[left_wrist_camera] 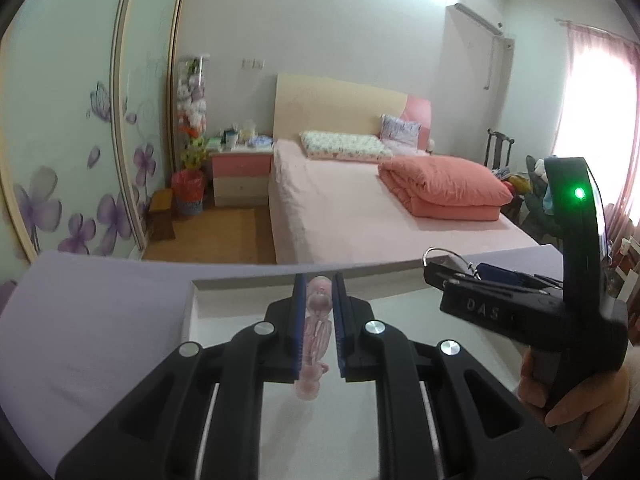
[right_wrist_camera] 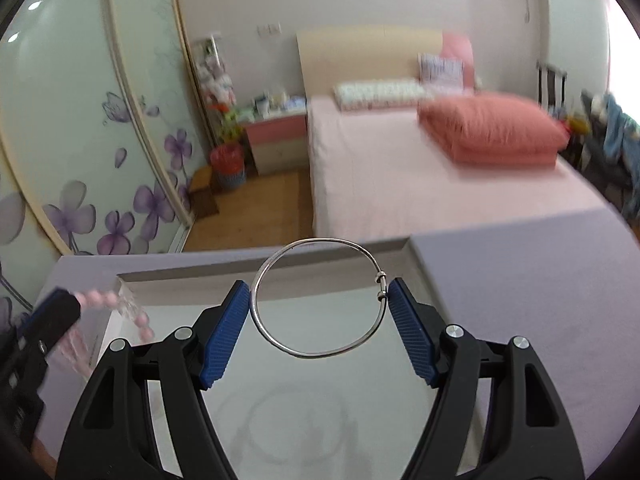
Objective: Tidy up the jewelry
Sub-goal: 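Open both grippers to drop the bracelet and bangle into the tray, then lift both grippers away from the tray back over the jewelry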
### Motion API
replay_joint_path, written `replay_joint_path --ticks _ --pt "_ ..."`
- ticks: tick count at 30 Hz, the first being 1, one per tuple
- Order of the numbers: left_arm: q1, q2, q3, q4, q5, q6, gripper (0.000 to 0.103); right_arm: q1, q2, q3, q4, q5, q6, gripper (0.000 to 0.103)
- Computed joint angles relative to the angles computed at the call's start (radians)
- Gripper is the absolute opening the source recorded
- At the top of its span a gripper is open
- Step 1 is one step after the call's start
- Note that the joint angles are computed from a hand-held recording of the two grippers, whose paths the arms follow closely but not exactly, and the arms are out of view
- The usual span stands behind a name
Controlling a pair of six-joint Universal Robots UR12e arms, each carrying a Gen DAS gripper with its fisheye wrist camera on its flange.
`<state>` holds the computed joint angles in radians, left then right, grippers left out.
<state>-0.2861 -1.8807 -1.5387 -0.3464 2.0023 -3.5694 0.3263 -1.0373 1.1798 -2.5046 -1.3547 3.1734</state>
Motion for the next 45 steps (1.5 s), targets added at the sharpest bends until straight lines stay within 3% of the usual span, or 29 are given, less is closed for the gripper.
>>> replay_joint_path --ticks 10,12,14,15,19,23,27,34,45 --pt "0.035 -0.022 0.013 -0.068 -0.045 -0.047 0.014 0.001 0.051 -0.102 0.252 0.028 0.026 0.072" --pt "0.038 -0.021 0.013 -0.065 -0.043 -0.043 0.018 -0.004 0.044 -0.094 0.258 0.049 0.027 0.078" --pt "0.037 -0.017 0.011 -0.065 -0.032 -0.042 0.033 -0.011 0.032 -0.078 0.232 0.061 0.025 0.081" --pt "0.038 -0.007 0.001 -0.058 -0.024 -0.055 0.035 -0.014 0.026 -0.07 0.219 0.066 0.024 0.081" --pt "0.033 0.034 -0.041 -0.037 0.005 -0.074 0.036 -0.036 -0.027 0.009 0.105 0.106 0.031 0.081" --pt "0.009 0.08 -0.096 0.001 0.08 -0.086 0.048 -0.055 -0.082 0.094 -0.008 0.127 0.044 0.081" --pt "-0.022 0.117 -0.141 0.032 0.147 -0.101 0.054 -0.067 -0.131 0.176 -0.113 0.121 0.059 0.081" --pt "-0.064 0.15 -0.188 0.047 0.201 -0.144 0.064 -0.071 -0.205 0.3 -0.27 0.094 0.021 0.081" --pt "-0.154 0.202 -0.275 0.035 0.264 -0.181 0.077 -0.097 -0.303 0.459 -0.331 0.109 -0.023 0.082"
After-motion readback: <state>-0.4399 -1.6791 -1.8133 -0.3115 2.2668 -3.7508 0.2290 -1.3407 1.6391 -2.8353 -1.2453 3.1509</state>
